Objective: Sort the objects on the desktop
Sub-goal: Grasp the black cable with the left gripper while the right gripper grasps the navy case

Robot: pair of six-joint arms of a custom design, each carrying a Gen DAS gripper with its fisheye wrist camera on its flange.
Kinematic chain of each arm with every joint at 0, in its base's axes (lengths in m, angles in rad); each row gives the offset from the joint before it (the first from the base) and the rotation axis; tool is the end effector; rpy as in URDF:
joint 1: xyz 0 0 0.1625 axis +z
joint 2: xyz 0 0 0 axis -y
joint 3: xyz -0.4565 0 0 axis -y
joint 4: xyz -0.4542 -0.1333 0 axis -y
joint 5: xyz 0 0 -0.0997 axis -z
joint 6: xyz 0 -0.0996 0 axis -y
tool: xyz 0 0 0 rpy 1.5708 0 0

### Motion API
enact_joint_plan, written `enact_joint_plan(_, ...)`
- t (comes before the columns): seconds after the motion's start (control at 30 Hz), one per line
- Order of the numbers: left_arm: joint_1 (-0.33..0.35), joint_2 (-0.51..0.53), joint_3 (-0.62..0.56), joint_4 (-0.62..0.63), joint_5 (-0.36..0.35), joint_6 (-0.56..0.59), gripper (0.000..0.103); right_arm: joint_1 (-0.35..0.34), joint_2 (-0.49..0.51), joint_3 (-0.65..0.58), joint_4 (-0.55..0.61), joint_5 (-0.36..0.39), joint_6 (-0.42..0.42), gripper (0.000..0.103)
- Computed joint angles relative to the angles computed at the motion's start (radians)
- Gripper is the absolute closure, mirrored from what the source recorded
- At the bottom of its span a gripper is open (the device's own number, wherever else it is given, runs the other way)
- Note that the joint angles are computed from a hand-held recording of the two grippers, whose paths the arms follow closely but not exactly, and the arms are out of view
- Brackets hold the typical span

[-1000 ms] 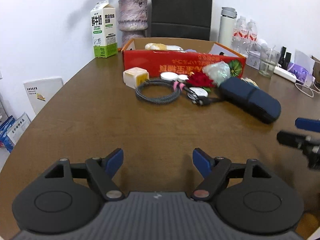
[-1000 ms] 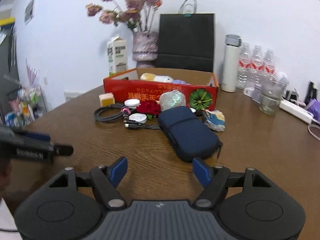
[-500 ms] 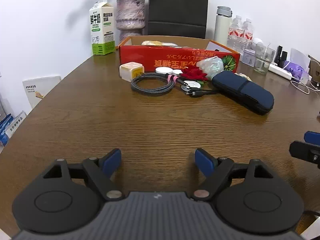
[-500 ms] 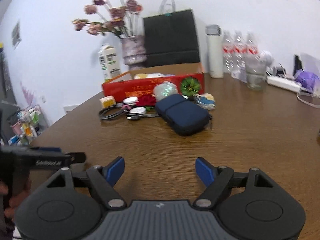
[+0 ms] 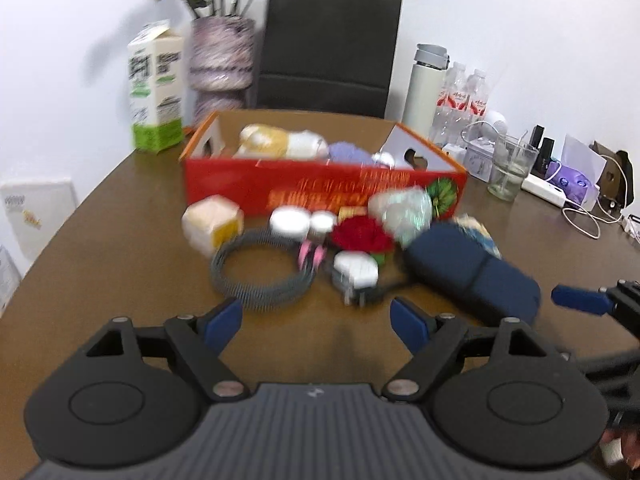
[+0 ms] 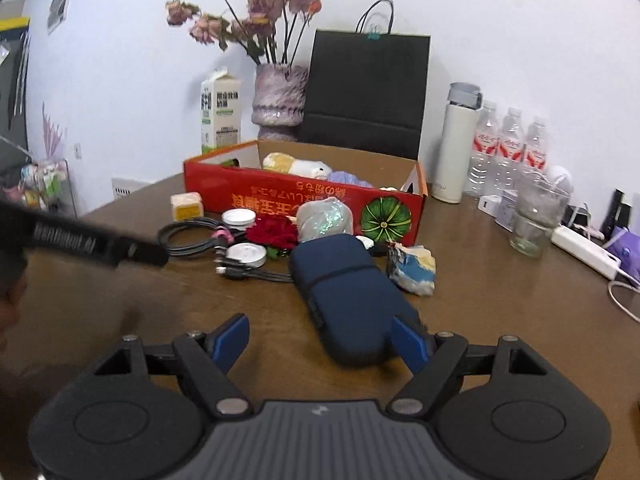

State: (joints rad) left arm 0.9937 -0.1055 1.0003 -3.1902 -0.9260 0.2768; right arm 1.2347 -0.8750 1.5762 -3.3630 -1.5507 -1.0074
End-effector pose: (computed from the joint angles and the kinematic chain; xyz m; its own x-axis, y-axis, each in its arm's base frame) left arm -0.3104 -0.8308 -0.1373 -0.7417 0.2698 -0.6140 0.6354 0.5757 -0.5146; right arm -0.1275 -0.7753 0.2623 -0.6359 -0.2013 0.7450 -0.7216 0.4973 -0.4816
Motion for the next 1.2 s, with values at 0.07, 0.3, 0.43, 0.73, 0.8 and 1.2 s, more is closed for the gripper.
enact_joint_plan(0.07,0.011,0.052,-0.123,0.081,-0.012,0.015,0.019,0.009,0.036,-0.056,0.009,-0.023,-0.023,0.026)
enact_joint_plan(0.3,0.056,0.193,-0.464,0.368,-0.061,-0.104,0.04,0.025,0.119,-0.202,0.078,-0.076,-0.039,0.026)
enact_joint_plan(0.43,0.081,0.188,-0.474,0.42,-0.101,-0.212,0.064,0.025,0.137,-0.251,0.149,-0.073,-0.014,0.027)
enact_joint_plan(0.73,0.075,0.231,-0.528,0.402,-0.081,-0.122,0.075,0.021,0.148,-0.267,0.161,-0.055,0.014,0.03)
enact_joint_plan(0.8,0.076,0.221,-0.512,0.398,-0.084,-0.15,0.082,0.019,0.144,-0.259,0.153,-0.049,0.024,0.033)
enact_joint_plan(1.2,0.007,-0.02,-0.001,-0.063,-0.064,-0.107,0.087,0.01,0.056,-0.117,0.063,-0.014,0.091,0.041)
